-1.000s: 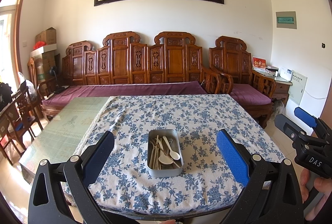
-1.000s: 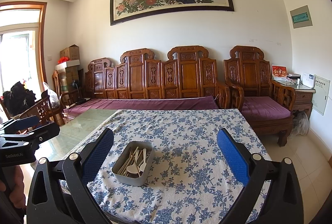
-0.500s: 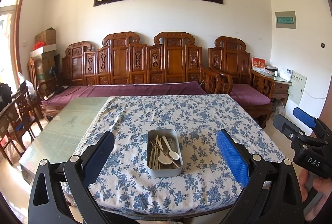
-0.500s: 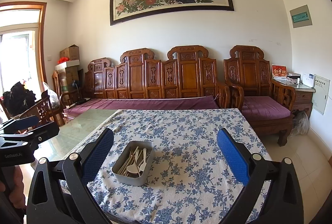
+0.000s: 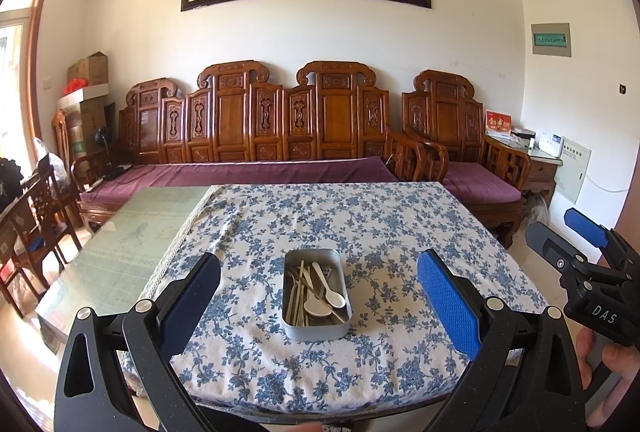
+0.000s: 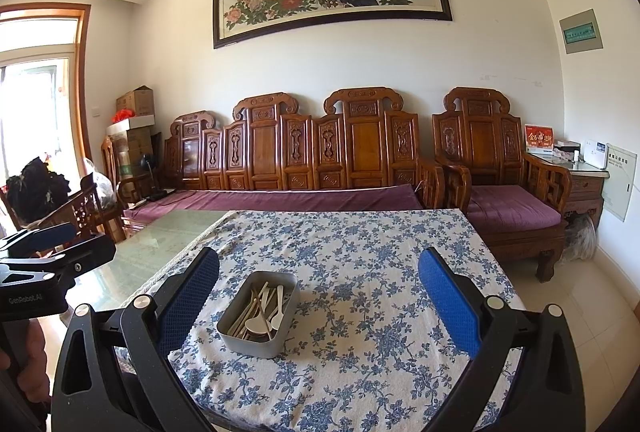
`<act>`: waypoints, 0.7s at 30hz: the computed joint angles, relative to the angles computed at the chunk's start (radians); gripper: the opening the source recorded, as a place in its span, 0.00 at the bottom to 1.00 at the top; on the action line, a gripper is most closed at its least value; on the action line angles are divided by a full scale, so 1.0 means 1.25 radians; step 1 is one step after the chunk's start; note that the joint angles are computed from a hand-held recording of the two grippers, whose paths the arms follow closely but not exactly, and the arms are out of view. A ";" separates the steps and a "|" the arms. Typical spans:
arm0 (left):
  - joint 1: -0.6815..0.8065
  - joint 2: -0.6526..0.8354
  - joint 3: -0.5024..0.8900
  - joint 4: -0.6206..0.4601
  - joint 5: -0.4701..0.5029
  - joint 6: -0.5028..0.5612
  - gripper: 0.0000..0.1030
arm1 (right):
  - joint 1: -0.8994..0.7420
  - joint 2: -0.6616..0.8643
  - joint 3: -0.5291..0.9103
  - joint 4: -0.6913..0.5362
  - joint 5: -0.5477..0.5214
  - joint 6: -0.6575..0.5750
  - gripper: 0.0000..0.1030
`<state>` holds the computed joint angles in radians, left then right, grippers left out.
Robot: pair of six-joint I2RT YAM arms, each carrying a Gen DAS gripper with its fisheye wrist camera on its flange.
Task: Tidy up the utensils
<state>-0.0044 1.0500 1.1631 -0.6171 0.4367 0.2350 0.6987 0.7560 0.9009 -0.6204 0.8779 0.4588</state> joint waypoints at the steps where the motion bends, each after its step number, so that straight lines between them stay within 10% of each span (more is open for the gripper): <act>1: 0.000 0.000 0.000 0.000 -0.001 -0.001 0.92 | 0.001 0.002 0.000 0.001 0.001 0.001 0.97; 21: 0.003 -0.006 -0.008 0.014 -0.003 -0.003 0.92 | 0.003 -0.001 -0.006 0.004 0.001 0.002 0.97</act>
